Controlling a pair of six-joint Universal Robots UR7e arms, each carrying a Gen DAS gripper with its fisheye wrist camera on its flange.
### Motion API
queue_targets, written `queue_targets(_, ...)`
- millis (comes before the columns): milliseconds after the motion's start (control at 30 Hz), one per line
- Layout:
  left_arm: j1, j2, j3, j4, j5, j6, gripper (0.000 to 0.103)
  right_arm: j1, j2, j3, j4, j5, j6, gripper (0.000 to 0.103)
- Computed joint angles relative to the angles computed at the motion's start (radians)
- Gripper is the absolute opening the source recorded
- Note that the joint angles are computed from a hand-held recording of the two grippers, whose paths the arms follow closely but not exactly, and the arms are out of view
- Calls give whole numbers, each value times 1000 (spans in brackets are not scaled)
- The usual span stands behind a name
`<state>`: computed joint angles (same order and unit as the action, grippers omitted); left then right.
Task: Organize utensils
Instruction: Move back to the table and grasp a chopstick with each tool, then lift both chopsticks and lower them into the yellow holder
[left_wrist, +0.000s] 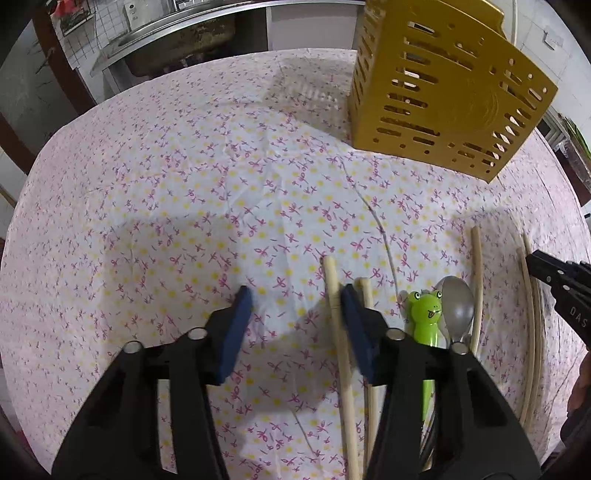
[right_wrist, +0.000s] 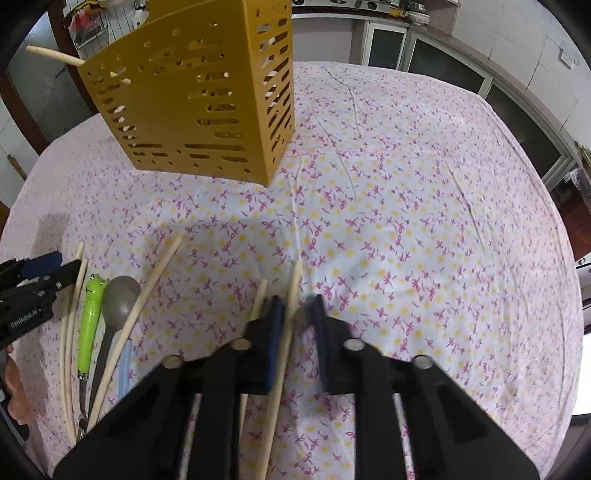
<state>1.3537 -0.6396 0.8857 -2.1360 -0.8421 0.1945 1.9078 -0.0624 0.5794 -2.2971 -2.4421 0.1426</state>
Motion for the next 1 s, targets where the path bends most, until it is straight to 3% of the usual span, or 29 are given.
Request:
queue_targets(167, 12, -6, -26, 32, -46, 2, 19, -6, -54, 105, -82, 31, -4, 8)
queue_targets(367, 23, -32, -16, 65, -88, -17, 6, -4, -105, 208, -209, 52, -36, 6)
queue_targets(500, 24, -66, 31, 62, -97, -29, 4, 2, -130, 247, -246, 57, -48, 6)
queue_targets(667, 10, -83, 71, 64, -52, -10, 4, -1, -136, 258, -237, 52, -51, 6)
queue_targets(767, 4, -70, 60, 91, -26, -17, 10, -9, -134, 254, -224, 56, -49, 6)
queue_targets(1000, -6, -56, 50, 115, 11, -12, 9, -10, -141, 272, -245, 52, -47, 6)
